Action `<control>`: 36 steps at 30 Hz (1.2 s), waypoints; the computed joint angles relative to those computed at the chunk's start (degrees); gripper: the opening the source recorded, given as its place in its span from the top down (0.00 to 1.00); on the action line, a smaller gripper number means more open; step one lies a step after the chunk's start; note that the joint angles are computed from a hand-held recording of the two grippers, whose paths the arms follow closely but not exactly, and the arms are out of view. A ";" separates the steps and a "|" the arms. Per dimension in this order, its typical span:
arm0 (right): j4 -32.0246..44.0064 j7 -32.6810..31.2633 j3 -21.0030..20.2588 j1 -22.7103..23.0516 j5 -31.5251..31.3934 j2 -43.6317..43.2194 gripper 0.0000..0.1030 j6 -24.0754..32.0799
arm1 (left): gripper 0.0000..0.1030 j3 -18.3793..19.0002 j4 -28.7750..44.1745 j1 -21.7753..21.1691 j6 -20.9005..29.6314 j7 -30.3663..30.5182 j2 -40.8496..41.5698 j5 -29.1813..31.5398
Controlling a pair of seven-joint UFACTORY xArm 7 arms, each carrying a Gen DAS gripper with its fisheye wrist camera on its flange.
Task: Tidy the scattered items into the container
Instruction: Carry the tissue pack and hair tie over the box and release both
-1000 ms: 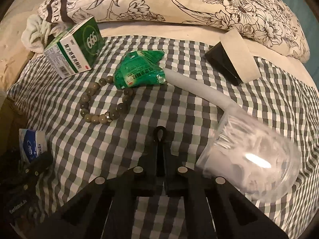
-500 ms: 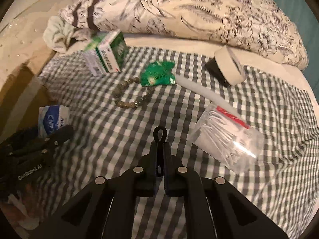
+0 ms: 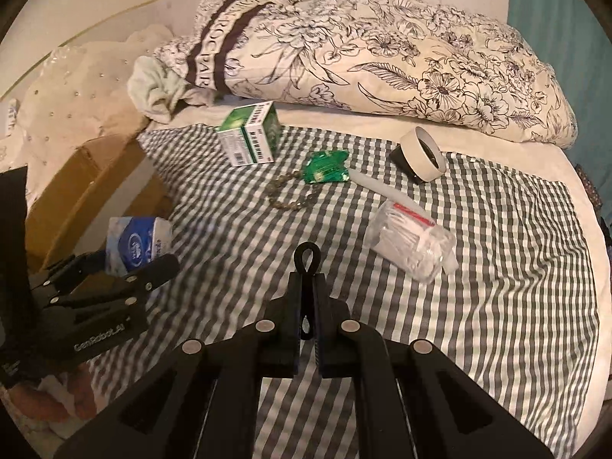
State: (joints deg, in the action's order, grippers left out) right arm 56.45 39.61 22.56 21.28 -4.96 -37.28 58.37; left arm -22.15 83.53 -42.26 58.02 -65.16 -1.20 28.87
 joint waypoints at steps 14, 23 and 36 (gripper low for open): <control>8.29 1.25 4.92 0.94 -0.68 2.27 0.95 1.97 | 0.28 -3.85 -3.59 4.85 6.33 0.16 -12.07 0.22; 20.26 4.74 10.11 1.47 -6.70 13.97 0.95 0.69 | 0.28 -3.43 -8.30 11.78 8.14 4.91 -21.94 -4.17; 41.73 7.25 12.80 11.03 -20.52 39.54 0.95 -0.75 | 0.28 -1.05 -17.43 21.57 7.90 10.57 -32.47 -11.38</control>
